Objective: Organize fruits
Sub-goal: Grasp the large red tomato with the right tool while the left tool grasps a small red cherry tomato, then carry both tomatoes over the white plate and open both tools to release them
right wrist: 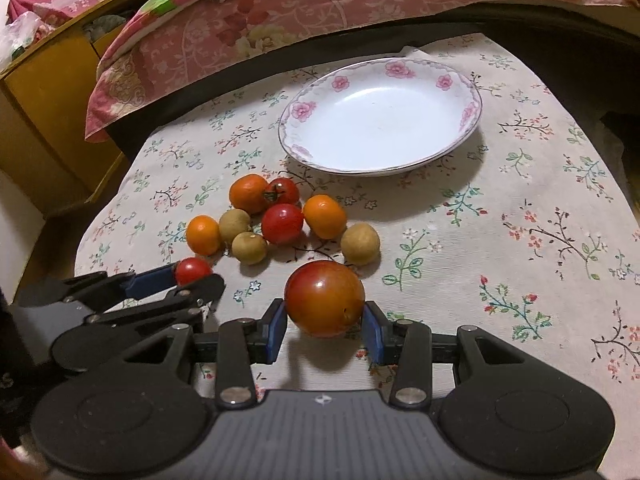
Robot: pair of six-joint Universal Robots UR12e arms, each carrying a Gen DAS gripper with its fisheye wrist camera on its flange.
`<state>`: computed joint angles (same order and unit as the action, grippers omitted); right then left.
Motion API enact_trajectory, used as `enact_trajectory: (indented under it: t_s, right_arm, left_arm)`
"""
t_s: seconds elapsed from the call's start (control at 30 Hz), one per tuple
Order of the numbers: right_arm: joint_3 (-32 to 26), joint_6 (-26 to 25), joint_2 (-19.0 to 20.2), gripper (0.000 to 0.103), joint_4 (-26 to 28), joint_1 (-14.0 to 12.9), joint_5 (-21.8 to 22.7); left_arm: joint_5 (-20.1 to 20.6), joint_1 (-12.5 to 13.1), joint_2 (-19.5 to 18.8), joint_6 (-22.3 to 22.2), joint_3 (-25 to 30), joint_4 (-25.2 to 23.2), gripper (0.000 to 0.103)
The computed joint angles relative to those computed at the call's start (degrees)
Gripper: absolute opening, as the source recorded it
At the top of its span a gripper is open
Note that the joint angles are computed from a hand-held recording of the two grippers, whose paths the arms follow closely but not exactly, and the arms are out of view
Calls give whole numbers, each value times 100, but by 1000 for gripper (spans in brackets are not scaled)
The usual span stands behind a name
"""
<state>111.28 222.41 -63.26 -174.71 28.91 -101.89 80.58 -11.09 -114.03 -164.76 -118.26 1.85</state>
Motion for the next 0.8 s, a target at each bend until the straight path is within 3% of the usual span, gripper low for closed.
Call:
enact_trajectory:
  t_s: [0.33, 0.8]
  right_arm:
    - [-11, -60, -32, 40, -193, 15, -136]
    - [-158, -110, -48, 40, -243, -196, -439]
  left_arm:
    - [-554, 45, 138, -196, 18, -19, 41]
    - [-695, -127, -197, -260, 655, 5, 41]
